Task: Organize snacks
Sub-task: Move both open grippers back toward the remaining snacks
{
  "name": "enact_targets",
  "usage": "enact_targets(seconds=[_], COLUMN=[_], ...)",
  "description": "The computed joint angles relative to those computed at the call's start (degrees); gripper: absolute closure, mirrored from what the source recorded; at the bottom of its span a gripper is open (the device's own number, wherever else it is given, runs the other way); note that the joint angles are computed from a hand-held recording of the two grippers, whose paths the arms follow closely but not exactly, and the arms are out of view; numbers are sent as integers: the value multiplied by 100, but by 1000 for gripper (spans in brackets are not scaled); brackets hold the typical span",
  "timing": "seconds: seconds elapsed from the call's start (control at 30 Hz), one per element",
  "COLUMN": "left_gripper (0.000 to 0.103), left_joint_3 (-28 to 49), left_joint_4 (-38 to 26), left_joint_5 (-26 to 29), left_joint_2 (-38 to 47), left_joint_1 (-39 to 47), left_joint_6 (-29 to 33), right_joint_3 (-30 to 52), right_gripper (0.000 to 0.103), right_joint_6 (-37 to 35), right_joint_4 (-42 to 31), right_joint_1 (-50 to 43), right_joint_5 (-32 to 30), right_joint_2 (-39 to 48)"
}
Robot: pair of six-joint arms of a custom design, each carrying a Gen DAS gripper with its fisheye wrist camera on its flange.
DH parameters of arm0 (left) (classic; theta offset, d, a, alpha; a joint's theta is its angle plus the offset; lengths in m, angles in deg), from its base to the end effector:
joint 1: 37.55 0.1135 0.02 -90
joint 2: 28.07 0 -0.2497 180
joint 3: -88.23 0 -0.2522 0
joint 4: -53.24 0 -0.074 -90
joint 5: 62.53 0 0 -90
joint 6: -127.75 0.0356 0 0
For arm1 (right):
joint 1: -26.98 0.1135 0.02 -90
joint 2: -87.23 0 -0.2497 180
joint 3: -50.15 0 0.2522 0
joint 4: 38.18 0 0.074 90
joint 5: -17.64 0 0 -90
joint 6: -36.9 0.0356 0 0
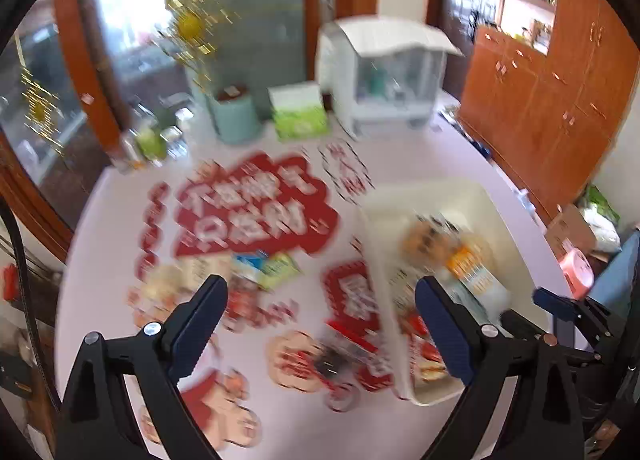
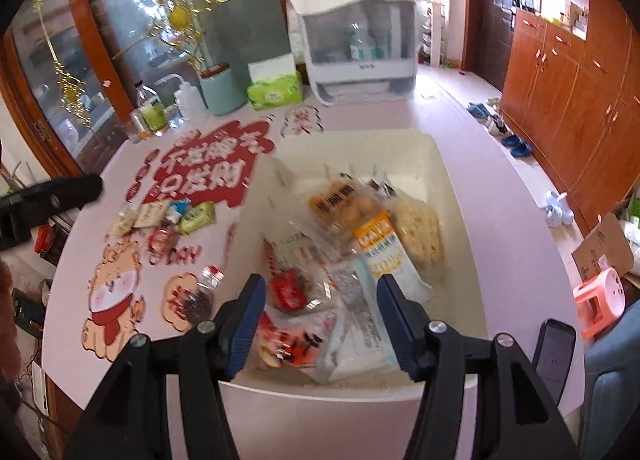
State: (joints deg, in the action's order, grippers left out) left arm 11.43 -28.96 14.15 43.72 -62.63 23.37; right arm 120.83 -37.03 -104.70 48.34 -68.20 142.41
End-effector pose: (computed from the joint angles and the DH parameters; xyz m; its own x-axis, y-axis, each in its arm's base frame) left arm 0.2081 -0.0883 0.3980 -0.7495 0.0839 -0.6567 0.0975 0.9951 0.0159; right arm 0.1773 0.0666 0.3008 -0.7845 -0.0104 -0.6201 -0.1078 0.9869 0.1199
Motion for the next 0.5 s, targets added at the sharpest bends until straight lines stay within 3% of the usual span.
enact_targets(seconds=[0.23,0.37,0.5], left_gripper=[9,9,7], left_joint_3=[1206,2288,3611], left_joint_4=[-401,-609,-983], left_joint_5=[294,838,1555], left_joint_2=[-22,397,1134], left_joint_1=[1613,2790,3828], left_joint_6=[1545,2679,3423], right_joint_3=[954,1650,2457], right_gripper=[45,45,45], right_joint_6=[406,696,991], right_joint_4=[-86,-195,-329], right_joint_1=[1061,1674,2245], right_joint_5=[618,881,1250], right_joint_2=[420,954,1617])
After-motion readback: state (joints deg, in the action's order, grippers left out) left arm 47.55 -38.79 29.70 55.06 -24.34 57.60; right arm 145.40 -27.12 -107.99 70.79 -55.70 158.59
